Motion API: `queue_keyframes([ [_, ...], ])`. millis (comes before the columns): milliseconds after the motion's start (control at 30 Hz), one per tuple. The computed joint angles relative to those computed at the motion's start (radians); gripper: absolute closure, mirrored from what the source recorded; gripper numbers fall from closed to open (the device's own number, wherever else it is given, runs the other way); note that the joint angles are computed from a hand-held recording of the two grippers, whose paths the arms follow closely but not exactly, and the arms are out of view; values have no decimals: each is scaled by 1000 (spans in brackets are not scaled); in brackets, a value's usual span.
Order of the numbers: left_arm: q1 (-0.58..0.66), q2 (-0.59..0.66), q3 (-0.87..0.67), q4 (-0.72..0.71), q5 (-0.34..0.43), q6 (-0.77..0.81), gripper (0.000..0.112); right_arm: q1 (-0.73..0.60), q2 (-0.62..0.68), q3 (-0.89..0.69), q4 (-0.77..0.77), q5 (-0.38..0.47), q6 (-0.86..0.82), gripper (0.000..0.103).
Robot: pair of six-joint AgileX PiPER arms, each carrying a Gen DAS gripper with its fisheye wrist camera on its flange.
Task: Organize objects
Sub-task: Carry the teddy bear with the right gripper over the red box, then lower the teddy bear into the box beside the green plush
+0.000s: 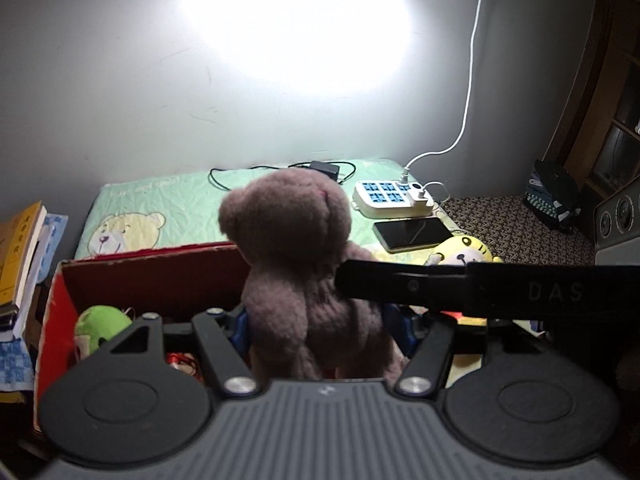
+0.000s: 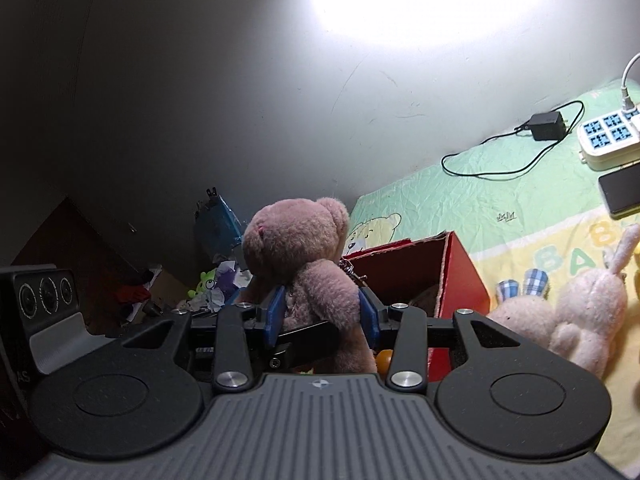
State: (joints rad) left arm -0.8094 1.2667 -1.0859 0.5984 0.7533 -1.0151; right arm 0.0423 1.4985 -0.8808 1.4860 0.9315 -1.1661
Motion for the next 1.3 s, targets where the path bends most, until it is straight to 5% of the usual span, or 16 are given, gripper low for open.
queue_keyframes([
  [233,200,-56,93,-195,-91,227,47,166,74,-37,52,-136,98,61],
  [700,496,57,156,-532,-184,683,47,342,278,-144,72,-320,236,61],
  [1067,515,60,212,-405,-215,612,45,391,347,-254,-144,-375,442,63],
  [1300,520,38,236,-387,-212,582,43,381,375,-286,-181,-318,465,63],
])
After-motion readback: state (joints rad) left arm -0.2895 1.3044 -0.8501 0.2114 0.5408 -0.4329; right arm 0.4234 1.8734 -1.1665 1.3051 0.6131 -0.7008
